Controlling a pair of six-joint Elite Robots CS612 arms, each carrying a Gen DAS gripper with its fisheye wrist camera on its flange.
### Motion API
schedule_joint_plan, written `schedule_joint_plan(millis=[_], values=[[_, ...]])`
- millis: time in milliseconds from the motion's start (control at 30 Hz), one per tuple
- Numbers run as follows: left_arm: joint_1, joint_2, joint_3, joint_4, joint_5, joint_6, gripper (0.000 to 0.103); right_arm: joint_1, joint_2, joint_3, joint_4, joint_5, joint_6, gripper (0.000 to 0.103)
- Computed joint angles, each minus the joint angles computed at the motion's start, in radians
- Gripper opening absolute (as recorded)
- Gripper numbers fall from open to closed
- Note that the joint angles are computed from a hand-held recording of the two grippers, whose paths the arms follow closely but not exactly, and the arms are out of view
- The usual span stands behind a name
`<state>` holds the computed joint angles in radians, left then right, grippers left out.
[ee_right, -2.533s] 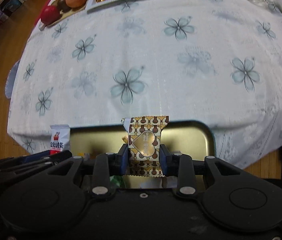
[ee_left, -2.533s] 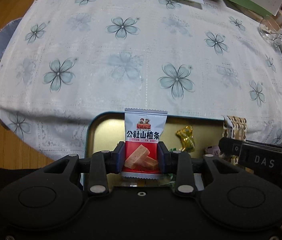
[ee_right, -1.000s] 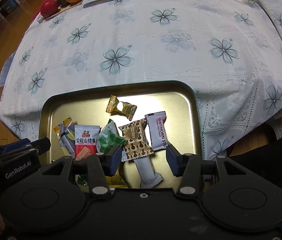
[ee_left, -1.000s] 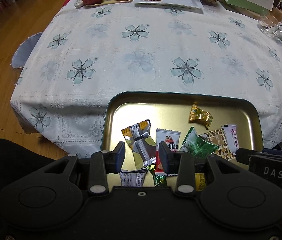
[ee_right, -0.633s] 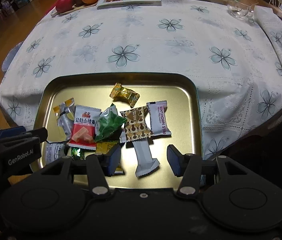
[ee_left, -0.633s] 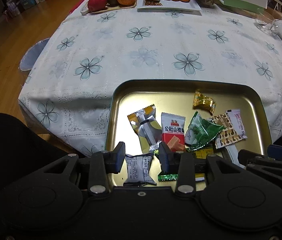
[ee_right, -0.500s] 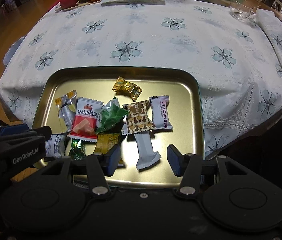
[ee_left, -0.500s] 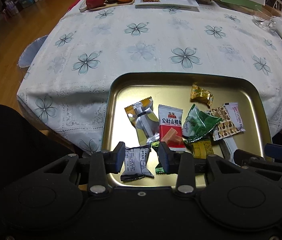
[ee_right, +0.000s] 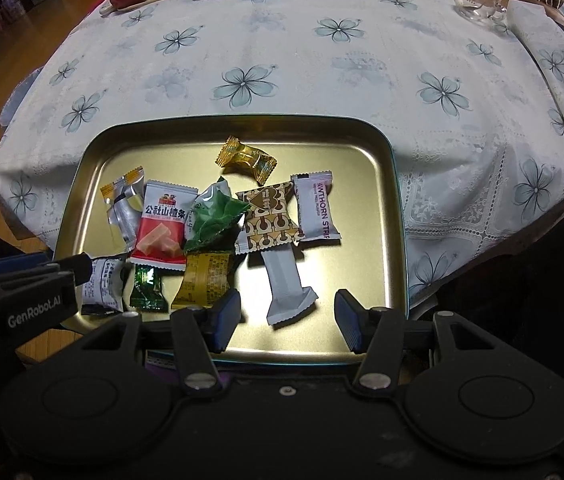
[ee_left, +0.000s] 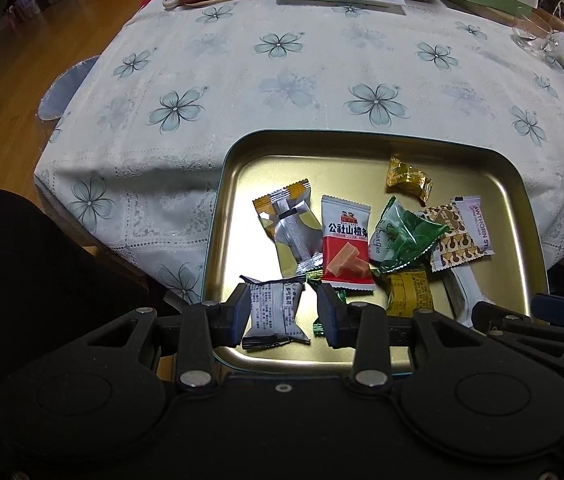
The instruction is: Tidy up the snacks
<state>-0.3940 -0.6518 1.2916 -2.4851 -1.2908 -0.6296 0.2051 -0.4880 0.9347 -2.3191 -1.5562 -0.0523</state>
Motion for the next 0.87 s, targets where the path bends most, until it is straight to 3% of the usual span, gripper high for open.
schedule_joint_plan(millis=[867], values=[[0.0,0.005,-0.009,0.019,-0.024,0.022,0.046,-0.001,0.01,-0.022,0.043,0.002,0.007,0.055]])
